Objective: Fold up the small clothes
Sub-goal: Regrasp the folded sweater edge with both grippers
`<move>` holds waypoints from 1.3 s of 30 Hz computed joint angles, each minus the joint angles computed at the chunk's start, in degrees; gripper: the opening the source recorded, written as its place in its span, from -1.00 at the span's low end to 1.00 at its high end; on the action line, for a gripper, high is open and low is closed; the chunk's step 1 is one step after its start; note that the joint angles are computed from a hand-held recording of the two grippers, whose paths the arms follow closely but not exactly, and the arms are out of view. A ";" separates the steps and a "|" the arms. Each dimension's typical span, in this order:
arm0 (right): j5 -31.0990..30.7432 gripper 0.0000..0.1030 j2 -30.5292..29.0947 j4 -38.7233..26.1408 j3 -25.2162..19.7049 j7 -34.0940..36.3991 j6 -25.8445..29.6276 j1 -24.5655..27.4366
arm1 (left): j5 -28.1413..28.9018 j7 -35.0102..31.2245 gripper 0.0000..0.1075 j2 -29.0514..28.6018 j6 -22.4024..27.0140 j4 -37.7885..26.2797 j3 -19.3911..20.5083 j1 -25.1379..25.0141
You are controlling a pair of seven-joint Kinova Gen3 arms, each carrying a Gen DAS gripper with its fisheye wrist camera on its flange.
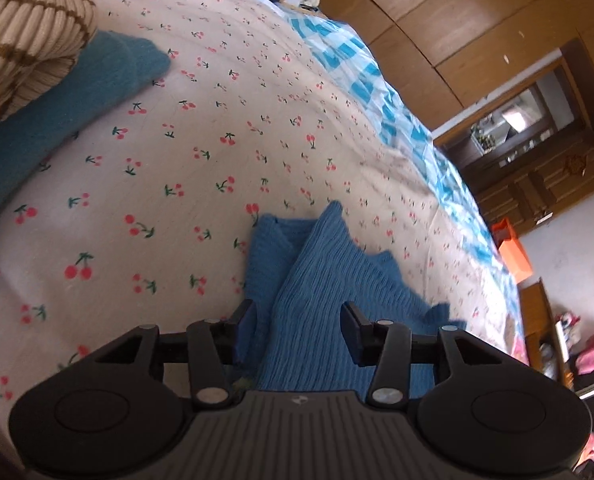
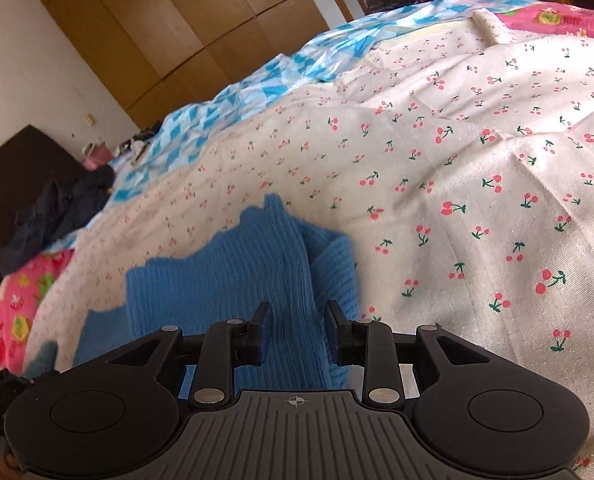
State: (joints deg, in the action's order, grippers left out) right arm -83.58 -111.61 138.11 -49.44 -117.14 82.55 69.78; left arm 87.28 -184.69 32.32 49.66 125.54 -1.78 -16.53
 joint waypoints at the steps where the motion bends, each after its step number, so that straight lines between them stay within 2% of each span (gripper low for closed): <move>1: -0.24 -0.43 0.36 -0.40 -0.33 1.06 0.24 0.15 | 0.09 -1.11 -0.08 -0.54 -0.91 0.51 -0.23 0.38; 4: -0.53 -0.45 1.43 -1.97 -1.30 5.62 0.24 0.89 | -0.32 -2.80 -0.08 -1.39 -2.43 1.10 -0.52 1.04; 7: -0.17 -0.73 3.61 -2.97 -2.23 9.15 0.13 1.74 | -0.95 -2.31 -0.08 -1.97 -3.93 0.98 -0.35 1.79; 12: 5.07 -0.86 3.81 -1.48 0.95 3.86 -0.52 -3.34 | -1.65 -3.32 -0.08 -2.05 -3.42 1.70 -0.32 0.70; 16: 1.99 -0.86 4.67 1.03 -3.06 4.13 1.78 -1.59 | -1.76 -1.81 -0.09 -1.41 -3.87 1.40 -0.11 0.63; 18: 2.57 -0.84 3.62 0.45 -2.00 3.42 2.15 -1.75 | 0.00 -4.69 -0.09 -2.44 -3.86 2.19 0.00 0.69; 21: 3.64 -0.70 3.53 -0.29 -0.78 3.74 2.15 -2.03 | 2.66 -7.80 -0.09 -3.04 -4.12 1.77 -0.16 2.35; 27: 3.85 -0.68 3.52 -0.34 0.20 4.06 0.90 -1.96 | 4.16 -7.08 -0.09 -2.20 -11.56 -1.80 0.00 8.96; 30: 1.49 -0.56 4.34 -0.13 -1.16 7.94 0.08 -0.33 | 5.71 -9.92 -0.10 -2.35 -12.89 -1.53 0.04 10.21; 33: -1.55 -0.56 4.54 0.23 -2.83 10.98 -0.20 1.77 | 3.54 -7.30 -0.41 -1.69 -12.66 -2.91 -0.13 10.20; 35: -2.65 -0.67 4.92 0.73 -2.90 11.68 0.11 2.41 | -0.24 -3.23 -0.59 -1.53 -11.46 -4.01 0.40 8.66; 36: -2.63 -0.82 5.01 1.05 -2.39 11.43 0.23 2.10 | -1.87 -1.80 -0.61 -1.77 -10.88 -4.16 0.71 7.61; 39: 0.59 -0.85 4.26 1.41 1.14 7.40 0.15 -1.64 | -2.85 -2.28 -0.63 -3.30 -9.67 -2.58 1.53 4.37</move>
State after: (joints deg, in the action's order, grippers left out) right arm -82.99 -107.35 139.52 -48.29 -109.74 82.70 68.14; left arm 84.43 -186.97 29.02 39.99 122.95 -0.26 -12.17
